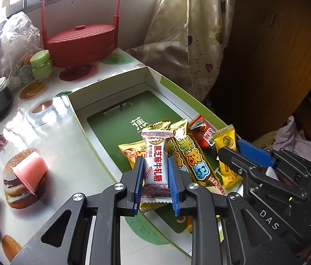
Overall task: Organize snacks
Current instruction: 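Open the right tool to drop its packet while the left tool releases the milk-candy packet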
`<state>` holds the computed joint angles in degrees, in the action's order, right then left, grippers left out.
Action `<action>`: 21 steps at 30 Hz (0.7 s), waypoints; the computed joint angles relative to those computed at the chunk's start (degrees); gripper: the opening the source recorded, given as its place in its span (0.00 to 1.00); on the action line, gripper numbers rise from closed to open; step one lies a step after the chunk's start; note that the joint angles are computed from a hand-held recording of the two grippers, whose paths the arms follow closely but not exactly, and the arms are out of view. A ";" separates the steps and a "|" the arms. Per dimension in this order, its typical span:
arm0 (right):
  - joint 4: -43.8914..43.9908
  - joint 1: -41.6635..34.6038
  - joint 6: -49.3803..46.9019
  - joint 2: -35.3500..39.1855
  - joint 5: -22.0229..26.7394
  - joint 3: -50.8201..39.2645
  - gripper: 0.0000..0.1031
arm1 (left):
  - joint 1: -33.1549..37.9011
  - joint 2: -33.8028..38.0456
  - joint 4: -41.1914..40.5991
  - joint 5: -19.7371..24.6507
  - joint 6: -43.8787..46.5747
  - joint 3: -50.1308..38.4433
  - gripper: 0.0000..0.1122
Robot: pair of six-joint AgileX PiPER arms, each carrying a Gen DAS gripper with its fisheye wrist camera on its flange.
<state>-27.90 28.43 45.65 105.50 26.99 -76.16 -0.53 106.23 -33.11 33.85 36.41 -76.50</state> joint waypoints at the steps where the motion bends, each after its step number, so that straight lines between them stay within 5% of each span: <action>1: -0.17 0.04 0.13 -0.02 -0.10 0.01 0.30 | -0.04 -0.08 0.04 -0.08 -0.07 0.09 0.26; 21: -4.57 1.37 5.63 -1.87 0.47 1.89 0.43 | 0.88 -3.04 -2.17 0.05 1.79 2.37 0.36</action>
